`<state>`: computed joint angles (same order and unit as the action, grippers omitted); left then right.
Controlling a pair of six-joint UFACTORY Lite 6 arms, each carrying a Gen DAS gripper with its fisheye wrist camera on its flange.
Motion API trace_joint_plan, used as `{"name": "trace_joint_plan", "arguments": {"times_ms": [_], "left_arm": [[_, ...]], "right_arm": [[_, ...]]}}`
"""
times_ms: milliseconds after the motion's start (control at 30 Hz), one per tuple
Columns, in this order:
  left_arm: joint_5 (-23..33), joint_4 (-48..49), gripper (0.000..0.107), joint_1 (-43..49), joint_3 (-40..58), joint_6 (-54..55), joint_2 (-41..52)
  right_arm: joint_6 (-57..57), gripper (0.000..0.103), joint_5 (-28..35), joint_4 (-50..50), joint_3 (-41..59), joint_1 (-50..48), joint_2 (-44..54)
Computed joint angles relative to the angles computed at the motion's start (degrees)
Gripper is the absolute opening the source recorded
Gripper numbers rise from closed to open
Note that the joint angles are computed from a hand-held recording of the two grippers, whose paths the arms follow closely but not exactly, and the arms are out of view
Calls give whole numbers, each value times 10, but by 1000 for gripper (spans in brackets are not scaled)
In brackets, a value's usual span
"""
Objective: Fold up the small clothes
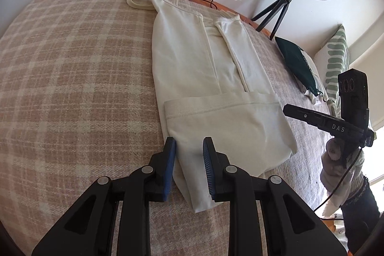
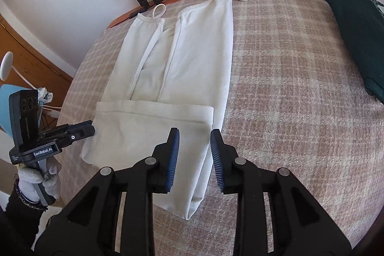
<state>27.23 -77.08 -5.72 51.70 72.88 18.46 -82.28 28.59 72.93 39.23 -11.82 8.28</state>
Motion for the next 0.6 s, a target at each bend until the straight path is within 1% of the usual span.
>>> {"name": "trace_joint_plan", "arguments": {"times_ms": [67,133,233,300,367,400,433,467,500,533,600], "left_arm": [[-10,-1,22,-6,14,-2,12],[-18,-2,22,-9,26,0,22],[-50,-36,22,-25,37,53,34],[-91,-59,22,-46,44,88,38],[-116,-10,22,-59,54,43,38],[-122,-3,22,-61,49,35,29],[-130,-17,22,-62,32,51,8],[-136,-53,22,-63,9,91,-19],[-121,-85,22,-57,-17,134,-50],[-93,-93,22,-50,-39,152,-76],[-52,-59,22,-49,-75,137,-118]], "right_arm": [[-7,29,-3,0,-18,18,-31],[-12,29,8,-13,-38,42,-68],[-1,28,39,-41,-43,82,-88],[13,29,20,-56,-38,124,-77],[42,28,-23,-79,-35,165,-54],[61,29,-46,-94,-35,180,-42],[63,28,-60,-99,-40,185,-38],[42,29,-56,-81,-49,178,-45],[16,28,-37,-62,-59,159,-57],[-5,29,-14,-44,-63,137,-67],[-25,29,19,-23,-61,100,-68]]}}
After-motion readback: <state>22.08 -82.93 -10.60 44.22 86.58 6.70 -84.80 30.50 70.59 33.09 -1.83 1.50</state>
